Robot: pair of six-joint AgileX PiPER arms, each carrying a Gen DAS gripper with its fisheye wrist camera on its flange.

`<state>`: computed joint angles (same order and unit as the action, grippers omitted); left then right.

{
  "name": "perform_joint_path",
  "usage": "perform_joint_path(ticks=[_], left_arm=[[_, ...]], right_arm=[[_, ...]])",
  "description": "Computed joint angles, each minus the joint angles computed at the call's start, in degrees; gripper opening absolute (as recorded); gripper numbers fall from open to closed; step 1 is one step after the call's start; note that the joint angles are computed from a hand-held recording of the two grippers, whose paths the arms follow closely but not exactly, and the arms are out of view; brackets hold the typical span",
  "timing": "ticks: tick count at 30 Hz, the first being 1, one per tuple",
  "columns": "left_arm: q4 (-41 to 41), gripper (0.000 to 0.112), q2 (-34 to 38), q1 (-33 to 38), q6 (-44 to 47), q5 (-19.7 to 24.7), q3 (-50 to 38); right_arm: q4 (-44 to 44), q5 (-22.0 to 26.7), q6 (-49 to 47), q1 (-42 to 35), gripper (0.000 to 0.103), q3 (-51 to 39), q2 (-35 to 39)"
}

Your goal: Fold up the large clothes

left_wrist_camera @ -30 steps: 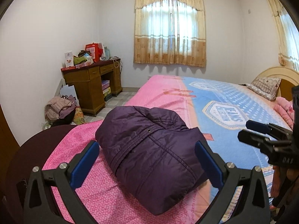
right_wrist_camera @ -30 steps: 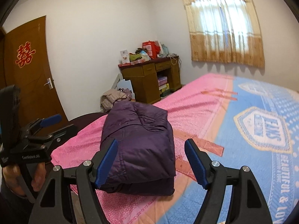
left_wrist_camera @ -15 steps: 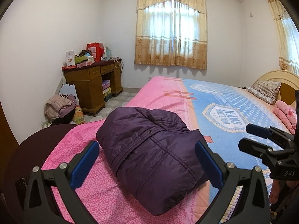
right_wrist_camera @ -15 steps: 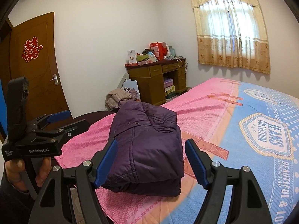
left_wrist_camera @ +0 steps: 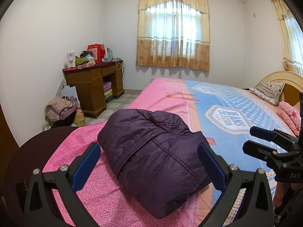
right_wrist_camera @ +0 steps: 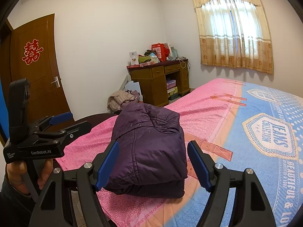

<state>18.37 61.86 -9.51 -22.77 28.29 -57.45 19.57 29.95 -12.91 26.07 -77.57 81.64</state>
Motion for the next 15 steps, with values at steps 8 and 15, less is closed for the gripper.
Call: perform_joint_path(ticks=[8,15], left_arm=[[-1.1,0.103,-0.1,0.1,1.1,0.6,-0.4],[-3.0,0.103,0.3,0.9,4.1,1.5,-1.3]], right_arm=[[-0.9,-1.0,1.1,0.7,0.075,0.6,-0.5],[-1.0,-1.5,1.5,0.9,0.075,0.8,-0.5]])
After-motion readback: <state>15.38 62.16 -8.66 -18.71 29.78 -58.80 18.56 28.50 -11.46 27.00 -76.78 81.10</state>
